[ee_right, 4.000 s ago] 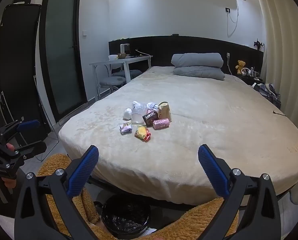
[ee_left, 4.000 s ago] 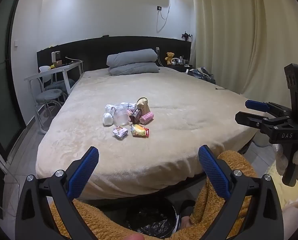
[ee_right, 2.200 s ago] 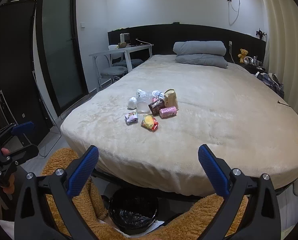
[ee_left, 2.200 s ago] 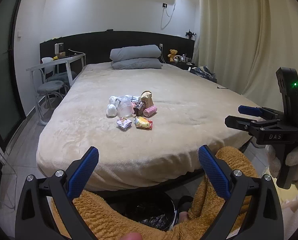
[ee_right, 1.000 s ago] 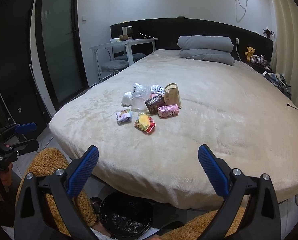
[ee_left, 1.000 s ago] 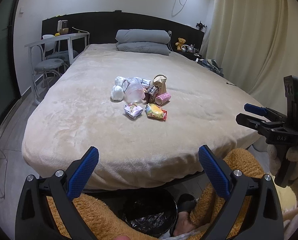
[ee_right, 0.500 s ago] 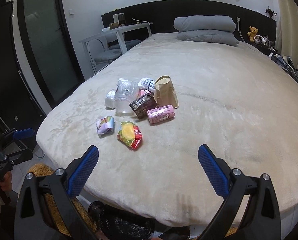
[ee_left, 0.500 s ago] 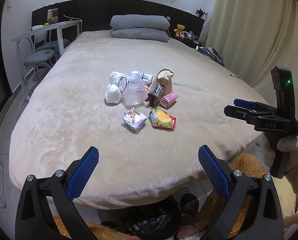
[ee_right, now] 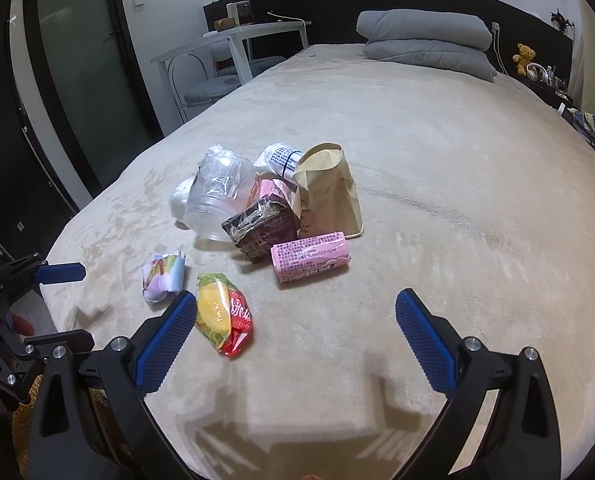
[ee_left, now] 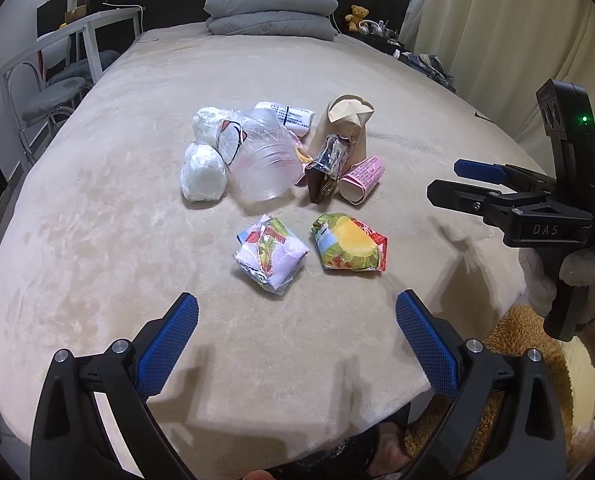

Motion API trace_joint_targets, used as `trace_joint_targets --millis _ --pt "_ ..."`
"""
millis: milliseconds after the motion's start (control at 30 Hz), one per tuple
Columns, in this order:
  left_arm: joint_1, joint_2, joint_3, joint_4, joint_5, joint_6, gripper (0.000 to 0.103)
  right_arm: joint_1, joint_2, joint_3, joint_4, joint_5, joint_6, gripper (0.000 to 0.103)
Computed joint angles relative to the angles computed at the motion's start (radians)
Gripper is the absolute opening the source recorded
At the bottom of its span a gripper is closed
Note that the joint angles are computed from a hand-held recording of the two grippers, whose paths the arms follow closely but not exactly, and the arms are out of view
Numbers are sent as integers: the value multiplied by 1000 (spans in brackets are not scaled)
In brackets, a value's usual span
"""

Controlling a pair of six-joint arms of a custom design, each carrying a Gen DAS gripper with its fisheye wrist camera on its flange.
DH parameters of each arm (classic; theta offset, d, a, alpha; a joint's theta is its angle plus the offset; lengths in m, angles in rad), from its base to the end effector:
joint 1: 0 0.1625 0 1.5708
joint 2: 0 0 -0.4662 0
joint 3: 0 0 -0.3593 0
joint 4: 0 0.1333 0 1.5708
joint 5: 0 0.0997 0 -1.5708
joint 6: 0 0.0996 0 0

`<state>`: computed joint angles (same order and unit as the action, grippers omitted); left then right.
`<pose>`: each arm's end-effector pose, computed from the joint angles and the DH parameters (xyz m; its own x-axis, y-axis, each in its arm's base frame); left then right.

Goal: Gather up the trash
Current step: 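Grasp the white-pink wrapper with left tool while right tool grasps pink roll, then carry the wrapper in left tool while right tool carries pink roll to bin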

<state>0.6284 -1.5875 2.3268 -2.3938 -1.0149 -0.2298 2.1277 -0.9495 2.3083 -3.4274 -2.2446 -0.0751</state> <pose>-0.1853 -0.3644 0.3106 -0.7046 0.5104 -0.4930 0.6631 0.7210 -0.2012 0.3097 -0.3628 0.1695 -0.7837 -0.2156 0.5825 -0.5247 0.7318 -0.4350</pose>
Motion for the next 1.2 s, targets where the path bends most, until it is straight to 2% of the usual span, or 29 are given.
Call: trace_joint_targets --millis 200,400,500,600,733,767,800,833,900,967,1067,1200 --pt "64 87 -32 -45 -17 62 91 -55 20 -28 8 38 -26 99" --pt "102 143 -60 -65 -16 117 91 -89 44 -63 23 64 -61 99" --pt "122 164 -76 -71 -17 138 83 -105 55 -79 26 81 -70 98" --pt "138 183 -87 -84 -19 155 81 -116 68 -99 42 93 -79 98" --pt "158 206 -102 -87 -22 176 75 -120 94 -123 46 80 -98 98" --pt "165 210 -106 -84 -26 179 72 -123 98 -131 56 78 -96 98" --pt "170 215 -111 -84 -31 186 64 -126 99 -136 61 85 -95 97" --pt "171 216 -112 -81 -30 193 60 -129 102 -140 66 87 -97 97" --pt "172 216 -110 -83 -17 207 53 -132 110 -152 79 81 -106 90" --pt "177 213 -109 -89 -22 211 53 -132 119 -159 86 68 -109 86" --pt "175 207 -102 -98 -18 213 52 -130 126 -163 101 34 -96 67" --pt "163 195 -91 -104 -15 202 52 -126 103 -148 113 31 -82 67"
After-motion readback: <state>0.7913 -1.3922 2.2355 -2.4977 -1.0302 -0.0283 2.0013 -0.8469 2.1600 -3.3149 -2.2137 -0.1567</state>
